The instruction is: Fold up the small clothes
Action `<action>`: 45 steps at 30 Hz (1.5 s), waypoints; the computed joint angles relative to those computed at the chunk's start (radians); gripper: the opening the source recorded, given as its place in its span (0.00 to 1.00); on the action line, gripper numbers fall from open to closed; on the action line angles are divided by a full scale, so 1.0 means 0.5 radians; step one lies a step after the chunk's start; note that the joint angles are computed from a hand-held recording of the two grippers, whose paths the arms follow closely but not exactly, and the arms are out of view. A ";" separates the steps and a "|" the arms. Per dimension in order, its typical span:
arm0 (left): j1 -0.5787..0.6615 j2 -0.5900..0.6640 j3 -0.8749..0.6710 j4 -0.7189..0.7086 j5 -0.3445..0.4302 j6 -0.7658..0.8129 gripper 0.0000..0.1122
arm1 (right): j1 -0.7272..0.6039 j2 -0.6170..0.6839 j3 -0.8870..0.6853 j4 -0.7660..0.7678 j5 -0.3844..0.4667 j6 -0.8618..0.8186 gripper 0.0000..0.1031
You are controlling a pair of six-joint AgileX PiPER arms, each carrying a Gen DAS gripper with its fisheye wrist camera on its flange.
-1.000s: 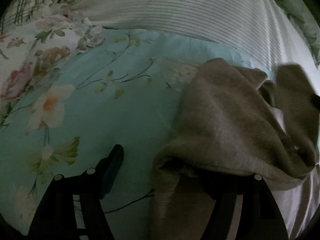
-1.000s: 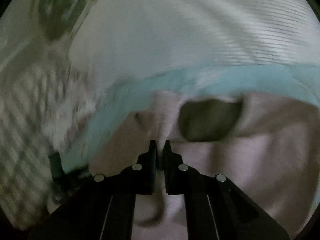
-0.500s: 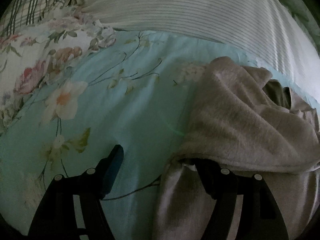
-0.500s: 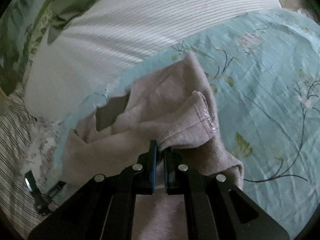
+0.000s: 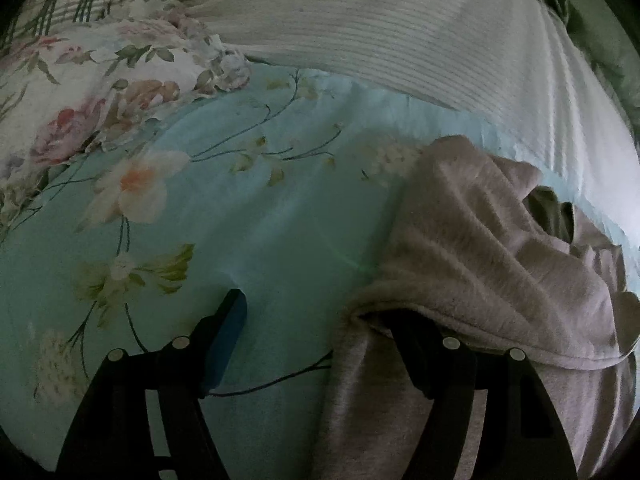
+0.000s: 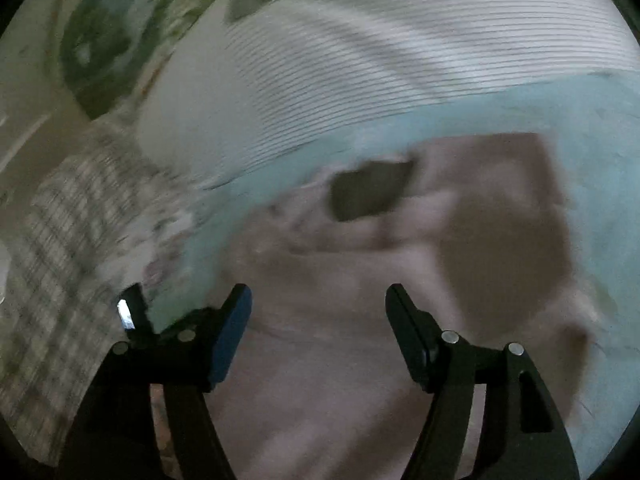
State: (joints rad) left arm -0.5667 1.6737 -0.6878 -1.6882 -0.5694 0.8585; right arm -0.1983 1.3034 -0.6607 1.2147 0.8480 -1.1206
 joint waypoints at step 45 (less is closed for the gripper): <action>-0.034 -0.374 0.417 0.294 0.053 -0.638 0.61 | 0.833 1.342 -1.450 0.215 0.100 0.361 0.86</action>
State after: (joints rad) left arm -0.5835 1.4865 -0.4792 -1.5414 -0.5431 0.5395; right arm 0.2180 1.9744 -1.3857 1.3223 0.8979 -0.9398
